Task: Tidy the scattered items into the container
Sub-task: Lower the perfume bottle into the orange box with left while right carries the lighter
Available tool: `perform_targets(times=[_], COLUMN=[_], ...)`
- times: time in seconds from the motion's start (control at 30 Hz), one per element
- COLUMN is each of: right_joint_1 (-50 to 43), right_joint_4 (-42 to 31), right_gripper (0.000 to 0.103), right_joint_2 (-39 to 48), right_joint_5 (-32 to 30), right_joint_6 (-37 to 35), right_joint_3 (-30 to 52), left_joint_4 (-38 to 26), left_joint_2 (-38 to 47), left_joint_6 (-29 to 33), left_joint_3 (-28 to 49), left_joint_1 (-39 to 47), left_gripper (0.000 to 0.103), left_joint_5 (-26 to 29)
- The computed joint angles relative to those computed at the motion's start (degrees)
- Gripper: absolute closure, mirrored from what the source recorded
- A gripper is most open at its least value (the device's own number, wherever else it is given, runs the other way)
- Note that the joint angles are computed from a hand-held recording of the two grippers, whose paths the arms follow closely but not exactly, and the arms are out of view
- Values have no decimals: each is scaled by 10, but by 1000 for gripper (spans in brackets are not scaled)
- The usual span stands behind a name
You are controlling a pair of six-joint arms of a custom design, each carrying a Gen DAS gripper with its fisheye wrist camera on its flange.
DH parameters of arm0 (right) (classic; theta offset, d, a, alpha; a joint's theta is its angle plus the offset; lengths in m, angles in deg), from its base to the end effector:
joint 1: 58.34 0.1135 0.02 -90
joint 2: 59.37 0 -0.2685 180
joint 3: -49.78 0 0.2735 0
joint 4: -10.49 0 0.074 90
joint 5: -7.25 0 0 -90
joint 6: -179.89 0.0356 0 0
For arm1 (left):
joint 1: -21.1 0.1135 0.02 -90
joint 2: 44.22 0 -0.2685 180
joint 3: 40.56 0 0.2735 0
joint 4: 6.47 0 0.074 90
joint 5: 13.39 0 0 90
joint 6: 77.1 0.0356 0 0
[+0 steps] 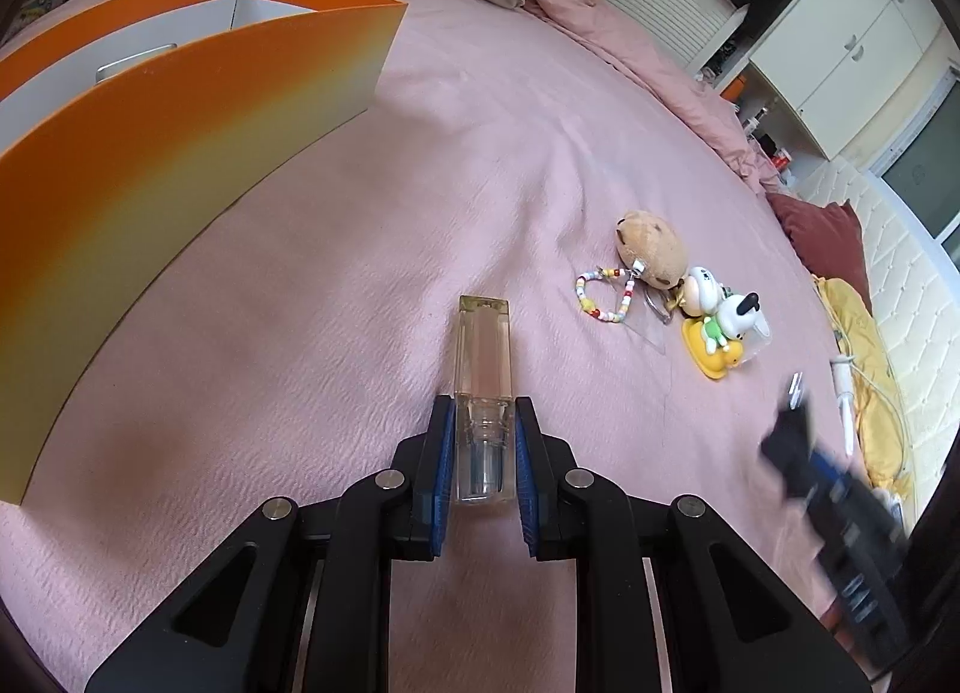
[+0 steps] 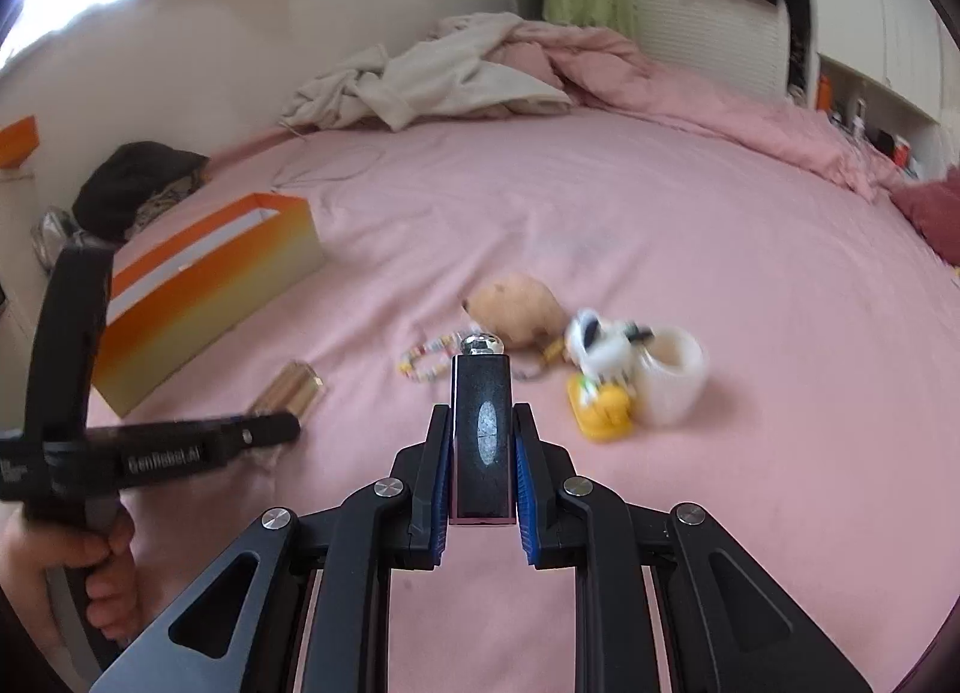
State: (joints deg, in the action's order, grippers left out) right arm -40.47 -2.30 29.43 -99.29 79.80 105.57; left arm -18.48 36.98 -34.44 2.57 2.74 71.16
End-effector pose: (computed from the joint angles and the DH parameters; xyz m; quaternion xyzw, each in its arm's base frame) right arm 0.3006 0.1076 0.1554 -0.2740 0.8767 0.1582 0.3624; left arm 0.2521 -0.0801 0.1263 -0.2506 0.9049 -0.1474 0.3107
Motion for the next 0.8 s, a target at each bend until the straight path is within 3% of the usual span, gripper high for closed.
perform_targets(times=[0.1,0.27,0.8], right_joint_1=[-20,-2,-52], right_joint_4=[-16,28,44], right_gripper=[85,85,85], right_joint_2=[22,28,12], right_joint_5=[32,58,18], right_joint_6=[49,93,66], right_joint_3=[-21,-41,-80], left_joint_4=[-25,-80,-114], left_joint_2=[13,48,70], left_joint_6=[19,64,92], left_joint_3=[19,61,85], left_joint_1=[-23,-73,-105], left_gripper=[82,83,83], left_joint_5=[-38,-127,-188])
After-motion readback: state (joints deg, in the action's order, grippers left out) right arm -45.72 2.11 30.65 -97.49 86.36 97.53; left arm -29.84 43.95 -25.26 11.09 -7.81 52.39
